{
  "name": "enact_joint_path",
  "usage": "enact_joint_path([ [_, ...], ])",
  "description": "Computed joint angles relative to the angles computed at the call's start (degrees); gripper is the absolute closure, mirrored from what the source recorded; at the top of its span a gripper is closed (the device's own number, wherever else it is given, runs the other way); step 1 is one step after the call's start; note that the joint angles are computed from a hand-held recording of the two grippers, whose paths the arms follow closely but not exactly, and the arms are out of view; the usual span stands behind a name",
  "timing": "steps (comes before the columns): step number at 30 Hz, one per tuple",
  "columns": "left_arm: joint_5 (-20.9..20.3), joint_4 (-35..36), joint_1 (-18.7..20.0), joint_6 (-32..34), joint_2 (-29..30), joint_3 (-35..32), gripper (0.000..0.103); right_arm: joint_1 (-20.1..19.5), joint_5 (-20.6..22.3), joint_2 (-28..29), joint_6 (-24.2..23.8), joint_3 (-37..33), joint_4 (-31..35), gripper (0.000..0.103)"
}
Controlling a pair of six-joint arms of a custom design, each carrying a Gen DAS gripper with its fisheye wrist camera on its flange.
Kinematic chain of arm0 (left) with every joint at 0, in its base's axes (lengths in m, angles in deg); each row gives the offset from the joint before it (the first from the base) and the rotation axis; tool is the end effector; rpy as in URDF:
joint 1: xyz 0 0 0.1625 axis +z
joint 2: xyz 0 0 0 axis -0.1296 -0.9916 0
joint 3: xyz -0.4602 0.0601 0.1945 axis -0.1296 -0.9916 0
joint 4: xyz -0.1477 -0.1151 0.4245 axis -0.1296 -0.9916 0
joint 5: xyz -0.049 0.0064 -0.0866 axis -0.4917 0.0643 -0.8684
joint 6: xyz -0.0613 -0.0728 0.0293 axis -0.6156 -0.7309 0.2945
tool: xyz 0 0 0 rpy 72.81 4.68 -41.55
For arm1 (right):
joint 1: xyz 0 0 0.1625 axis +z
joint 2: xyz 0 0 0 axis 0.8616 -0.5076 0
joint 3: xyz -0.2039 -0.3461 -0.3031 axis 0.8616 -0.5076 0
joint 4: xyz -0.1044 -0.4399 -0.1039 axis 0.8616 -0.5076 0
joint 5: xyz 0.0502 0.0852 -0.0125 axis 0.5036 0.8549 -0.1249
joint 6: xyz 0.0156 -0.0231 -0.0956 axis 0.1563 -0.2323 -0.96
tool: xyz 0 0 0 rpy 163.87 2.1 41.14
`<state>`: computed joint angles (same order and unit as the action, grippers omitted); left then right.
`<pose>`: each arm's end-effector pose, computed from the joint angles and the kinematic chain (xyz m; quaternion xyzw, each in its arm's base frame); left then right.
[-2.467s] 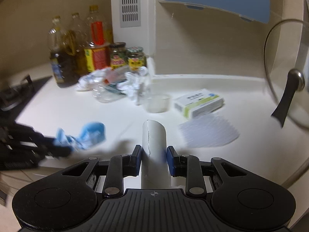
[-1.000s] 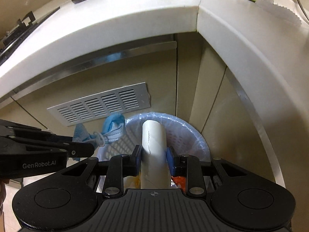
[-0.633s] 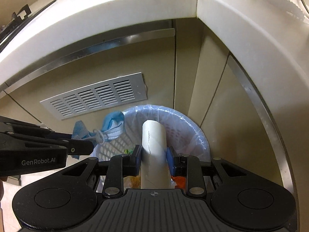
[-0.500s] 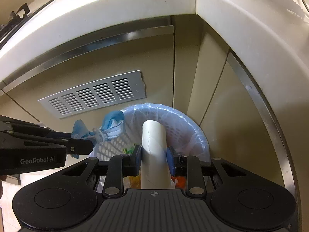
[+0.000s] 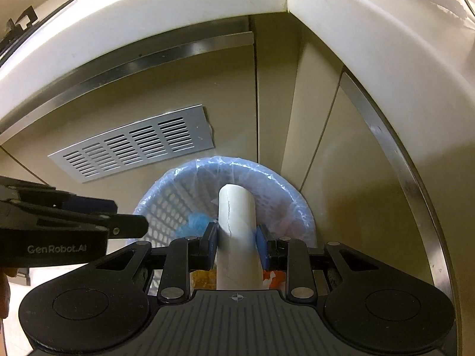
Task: Collect trash
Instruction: 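Open both tools to drop the roll and mask into the wastebasket, then raise both tools back toward the counter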
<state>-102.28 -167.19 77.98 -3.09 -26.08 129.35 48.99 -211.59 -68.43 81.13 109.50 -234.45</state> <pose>-0.1090 -0.8308 0.2314 0.2970 0.9312 -0.0361 0.2083 0.3134 -0.7435 0.0330 -0.0038 -0.9077 0.2544 0.3337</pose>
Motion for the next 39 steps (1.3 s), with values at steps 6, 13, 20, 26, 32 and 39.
enact_joint_path([
  [6,1.1,-0.2,0.1,-0.3,-0.5,0.5,0.066,-0.1,0.6,0.0,0.0,0.0,0.2,0.075],
  [13,1.4,-0.7,0.0,-0.2,-0.9,0.8,0.066,-0.2,1.3,0.4,-1.5,0.0,-2.2,0.075],
  [20,1.4,-0.6,0.0,-0.3,-1.0,0.8,0.066,0.0,1.5,0.5,-1.4,0.2,-2.9,0.075],
  [26,1.4,-0.8,0.1,-0.2,-1.4,1.2,0.066,-0.2,2.6,0.6,0.1,-0.2,-2.0,0.073],
  [32,1.2,-1.0,0.4,0.1,-1.6,1.3,0.066,0.1,2.1,0.7,0.0,-0.1,-2.8,0.055],
  [39,0.6,-2.1,0.2,1.4,-2.6,2.1,0.066,0.5,2.2,-0.2,-1.0,0.7,-3.4,0.055],
])
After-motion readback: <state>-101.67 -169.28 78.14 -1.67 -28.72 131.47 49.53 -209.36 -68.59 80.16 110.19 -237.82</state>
